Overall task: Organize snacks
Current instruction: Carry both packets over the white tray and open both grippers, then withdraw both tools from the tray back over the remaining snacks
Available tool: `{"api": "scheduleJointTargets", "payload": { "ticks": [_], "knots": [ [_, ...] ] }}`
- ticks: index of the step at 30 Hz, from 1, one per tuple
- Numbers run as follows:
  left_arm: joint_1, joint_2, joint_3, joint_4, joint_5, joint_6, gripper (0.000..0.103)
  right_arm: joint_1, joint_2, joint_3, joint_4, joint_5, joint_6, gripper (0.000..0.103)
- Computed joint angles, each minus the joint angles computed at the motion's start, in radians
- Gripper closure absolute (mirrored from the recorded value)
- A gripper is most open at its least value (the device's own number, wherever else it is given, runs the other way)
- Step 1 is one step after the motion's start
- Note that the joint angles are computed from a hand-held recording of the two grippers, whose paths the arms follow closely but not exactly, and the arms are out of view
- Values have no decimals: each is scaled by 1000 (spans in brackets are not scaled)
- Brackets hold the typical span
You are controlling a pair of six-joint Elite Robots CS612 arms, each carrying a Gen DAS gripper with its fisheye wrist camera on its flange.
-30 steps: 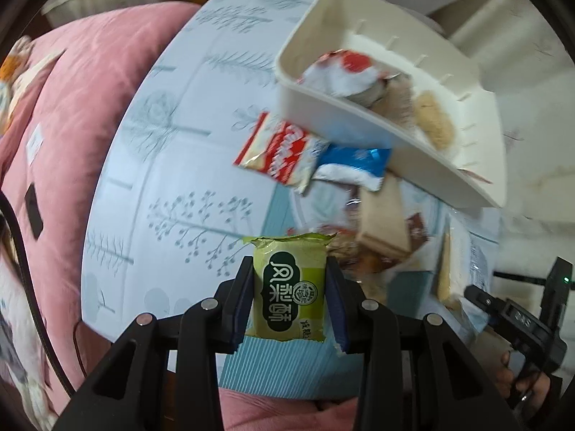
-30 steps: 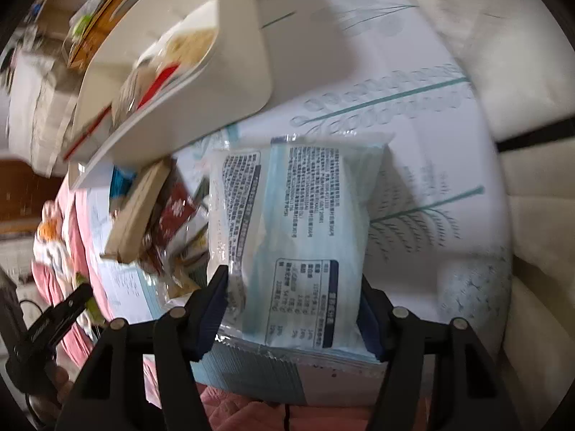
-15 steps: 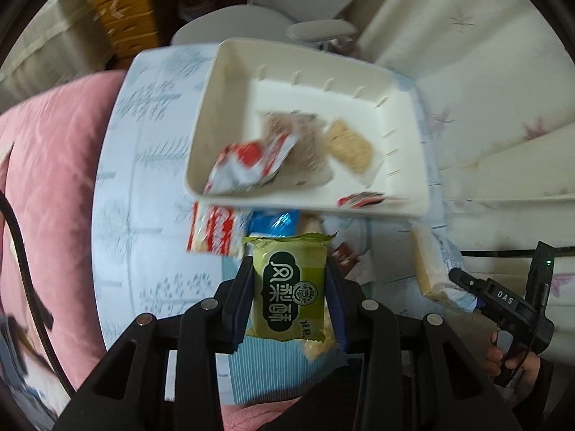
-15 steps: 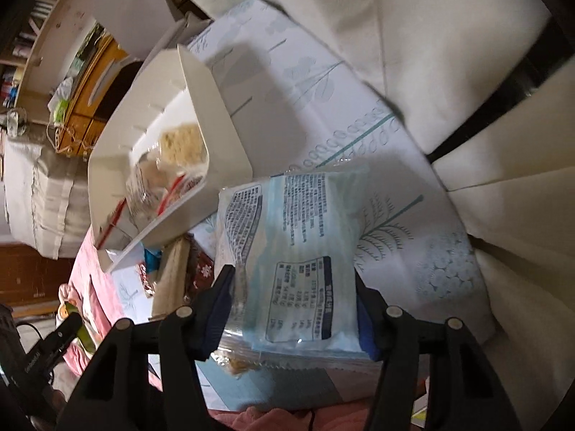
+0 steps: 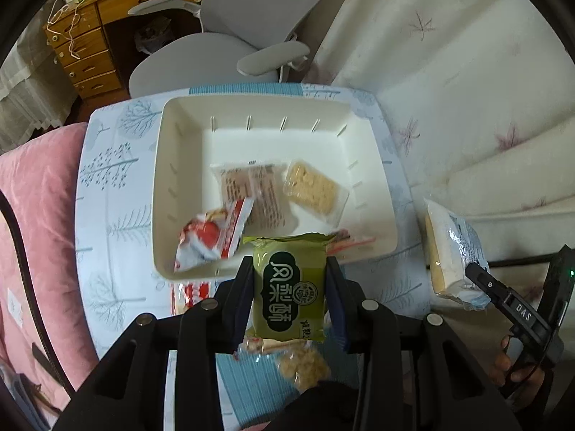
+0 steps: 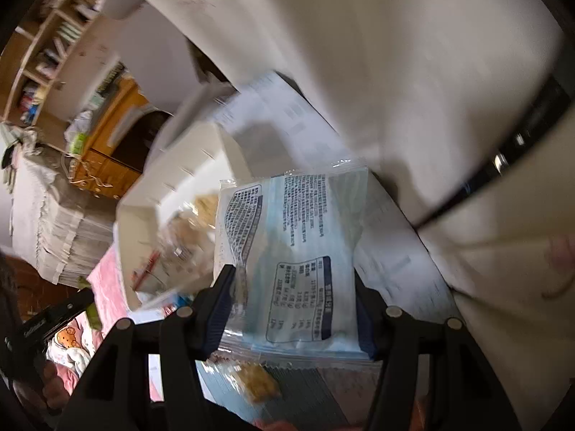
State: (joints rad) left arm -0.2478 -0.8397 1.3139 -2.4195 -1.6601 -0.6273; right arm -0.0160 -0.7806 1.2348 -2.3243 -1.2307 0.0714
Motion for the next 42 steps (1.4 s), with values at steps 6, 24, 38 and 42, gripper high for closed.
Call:
{"api": "scheduleJointTargets", "payload": {
  "ticks": [6,24,38,42],
  "knots": [
    [24,33,-24,-76,-15,-1,67,11,27,-4,-155,76,1,44],
    [73,111,-86,-78,-44,58,33,88,174,-178,-218,157,-39,38],
    [60,53,-13,-72,3,60,26,79,138,-148,-170,177,-52,30],
    [47,8,44,-111,44,45,26,71,105,-110,-187,189,-76,30]
  ]
}}
